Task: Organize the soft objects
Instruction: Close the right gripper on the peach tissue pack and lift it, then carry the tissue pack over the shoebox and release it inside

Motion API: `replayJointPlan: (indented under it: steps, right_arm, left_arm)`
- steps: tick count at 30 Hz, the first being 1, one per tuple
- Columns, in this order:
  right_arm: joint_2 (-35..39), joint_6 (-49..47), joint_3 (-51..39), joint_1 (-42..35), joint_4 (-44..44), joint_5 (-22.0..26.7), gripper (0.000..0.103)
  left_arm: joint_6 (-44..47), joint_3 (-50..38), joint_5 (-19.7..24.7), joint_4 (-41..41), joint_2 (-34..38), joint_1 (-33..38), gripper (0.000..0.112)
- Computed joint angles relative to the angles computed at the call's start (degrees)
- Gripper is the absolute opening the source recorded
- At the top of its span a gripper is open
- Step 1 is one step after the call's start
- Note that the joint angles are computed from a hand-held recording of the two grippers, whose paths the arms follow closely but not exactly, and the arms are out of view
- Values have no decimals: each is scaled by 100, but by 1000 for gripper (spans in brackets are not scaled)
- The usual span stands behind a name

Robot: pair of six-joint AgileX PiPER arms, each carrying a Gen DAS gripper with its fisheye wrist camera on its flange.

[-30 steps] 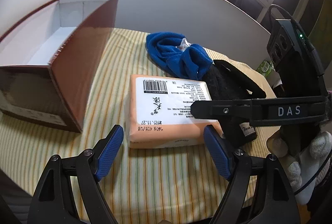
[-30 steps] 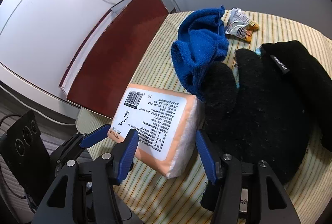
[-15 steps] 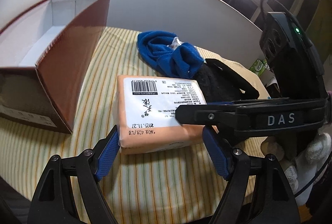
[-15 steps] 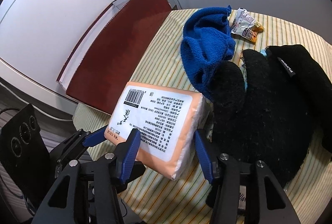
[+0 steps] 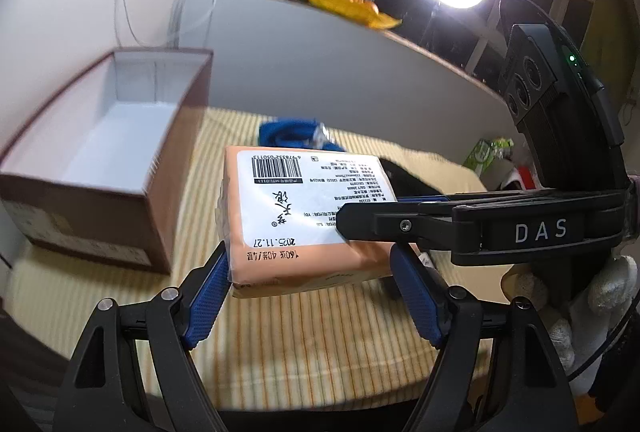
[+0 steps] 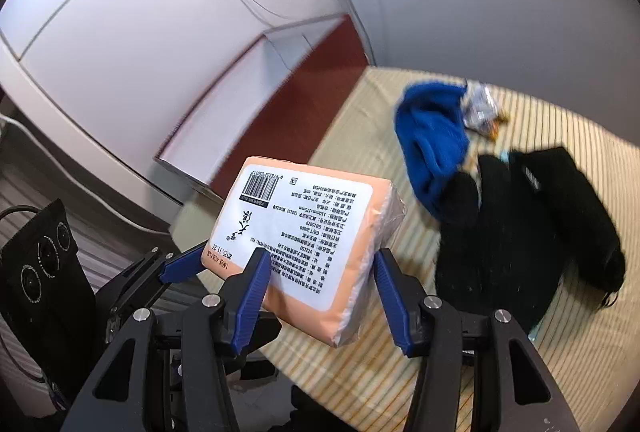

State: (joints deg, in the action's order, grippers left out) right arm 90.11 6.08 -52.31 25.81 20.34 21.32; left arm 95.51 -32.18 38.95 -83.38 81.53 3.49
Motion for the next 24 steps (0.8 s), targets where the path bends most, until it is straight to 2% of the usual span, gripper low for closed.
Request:
replayJointPlan:
  steps: [4,9,14,24]
  right_arm:
    - [-51,572,-421,239,-658,167,50]
    - [270,800,-1175,434,-1027,330,50]
    - [863,770,-2136,571,-1146,482,50]
    - [2312,430,-4094,578,-975,923,50]
  left_arm:
    - [-158,-184,352,232,-203,445,78]
    - [-275,-550,547,375,-183,876,78]
    - [-231,-994,408,360,40,1099,78]
    - [-440,-2095,-43,339,1081,1169,78]
